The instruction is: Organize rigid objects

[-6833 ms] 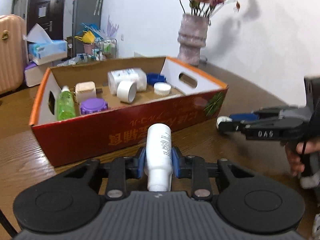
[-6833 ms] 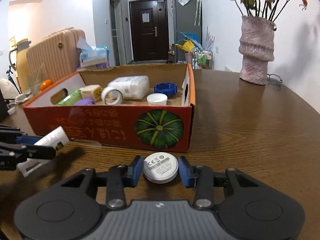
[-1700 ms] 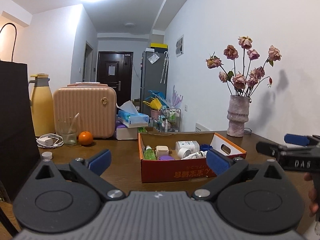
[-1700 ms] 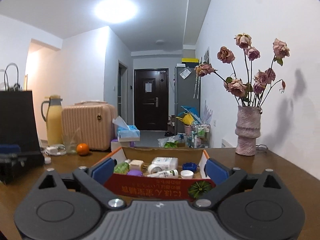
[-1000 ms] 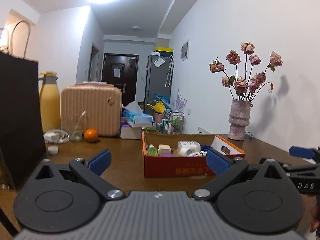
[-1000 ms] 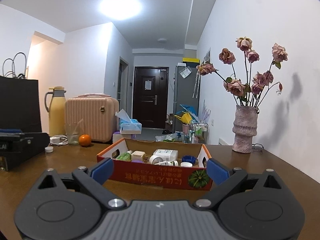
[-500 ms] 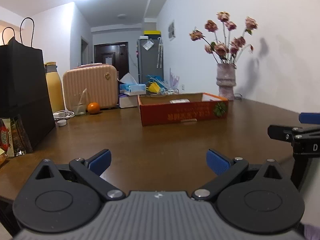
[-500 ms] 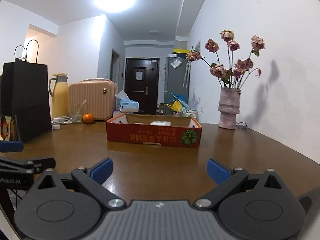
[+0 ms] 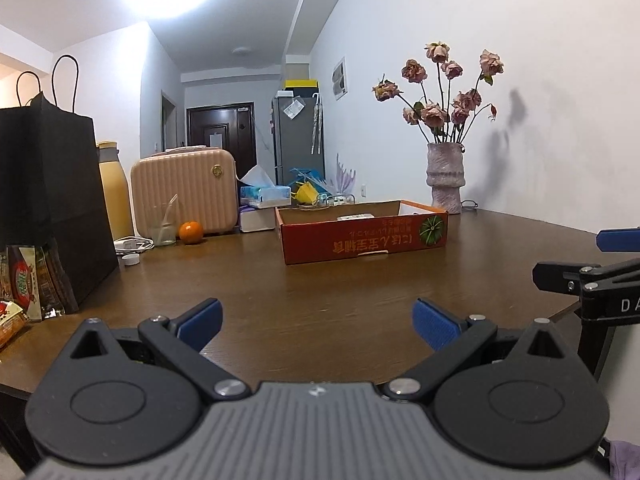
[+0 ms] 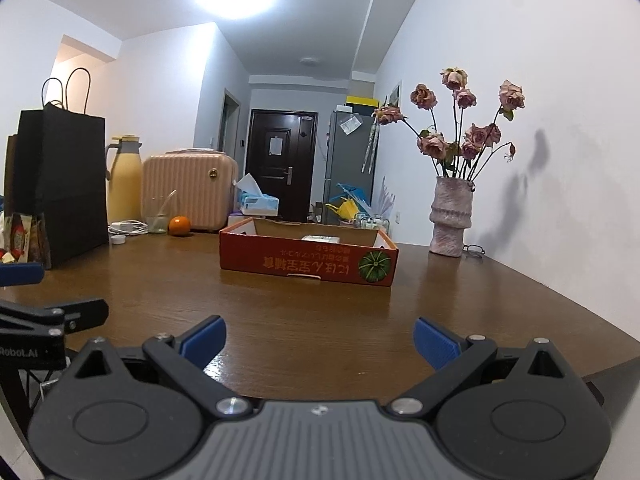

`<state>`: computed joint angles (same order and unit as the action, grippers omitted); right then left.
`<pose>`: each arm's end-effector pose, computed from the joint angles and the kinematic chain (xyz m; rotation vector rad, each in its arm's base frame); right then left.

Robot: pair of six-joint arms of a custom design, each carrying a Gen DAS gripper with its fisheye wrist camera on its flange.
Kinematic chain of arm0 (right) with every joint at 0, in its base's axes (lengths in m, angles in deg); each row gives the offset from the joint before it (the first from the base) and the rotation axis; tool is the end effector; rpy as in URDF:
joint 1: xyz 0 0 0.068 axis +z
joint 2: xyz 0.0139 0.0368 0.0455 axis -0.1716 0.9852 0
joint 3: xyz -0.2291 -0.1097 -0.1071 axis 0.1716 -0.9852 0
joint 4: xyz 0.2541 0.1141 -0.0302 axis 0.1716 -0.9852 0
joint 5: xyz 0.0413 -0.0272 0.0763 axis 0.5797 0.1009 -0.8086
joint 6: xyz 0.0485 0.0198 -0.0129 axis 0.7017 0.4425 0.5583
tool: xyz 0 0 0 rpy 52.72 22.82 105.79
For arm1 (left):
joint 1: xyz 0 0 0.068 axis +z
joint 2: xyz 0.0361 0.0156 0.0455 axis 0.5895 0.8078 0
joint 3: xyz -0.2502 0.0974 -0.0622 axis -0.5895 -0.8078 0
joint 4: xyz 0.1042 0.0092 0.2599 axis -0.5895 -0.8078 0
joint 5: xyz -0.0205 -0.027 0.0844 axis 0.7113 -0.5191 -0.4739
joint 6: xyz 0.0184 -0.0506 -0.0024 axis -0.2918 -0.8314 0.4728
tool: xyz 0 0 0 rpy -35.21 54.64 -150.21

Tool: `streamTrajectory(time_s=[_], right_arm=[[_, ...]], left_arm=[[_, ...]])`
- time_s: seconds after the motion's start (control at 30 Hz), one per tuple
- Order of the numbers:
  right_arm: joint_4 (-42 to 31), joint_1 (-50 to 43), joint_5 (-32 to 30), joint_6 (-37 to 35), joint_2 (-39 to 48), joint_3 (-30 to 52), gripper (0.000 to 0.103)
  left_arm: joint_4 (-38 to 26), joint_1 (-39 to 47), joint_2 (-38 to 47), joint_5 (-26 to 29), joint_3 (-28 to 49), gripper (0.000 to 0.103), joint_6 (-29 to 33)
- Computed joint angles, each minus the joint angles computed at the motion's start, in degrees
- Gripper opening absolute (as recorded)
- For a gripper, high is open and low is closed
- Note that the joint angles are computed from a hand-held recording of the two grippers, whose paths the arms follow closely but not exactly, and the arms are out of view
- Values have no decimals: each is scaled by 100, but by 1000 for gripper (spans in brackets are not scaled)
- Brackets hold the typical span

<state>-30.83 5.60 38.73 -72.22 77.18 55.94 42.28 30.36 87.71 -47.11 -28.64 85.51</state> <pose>0.2010 0.0428 0.1725 0.0440 1.8334 -0.1039 0.2500 -0.0317 0.1612 0.3092 1.7587 -0.1620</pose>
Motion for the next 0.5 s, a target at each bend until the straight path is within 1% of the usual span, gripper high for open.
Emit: streamTrajectory(time_s=[0.07, 0.27, 0.5], right_arm=[[-8, 76, 83, 9, -43, -31, 101], [-43, 75, 66, -9, -34, -11, 101], [-97, 63, 39, -33, -37, 20, 101]], left_arm=[[0, -3, -5, -12, 19, 103, -10], [-79, -11, -29, -25, 45, 103, -32], [-19, 8, -10, -7, 37, 103, -28]])
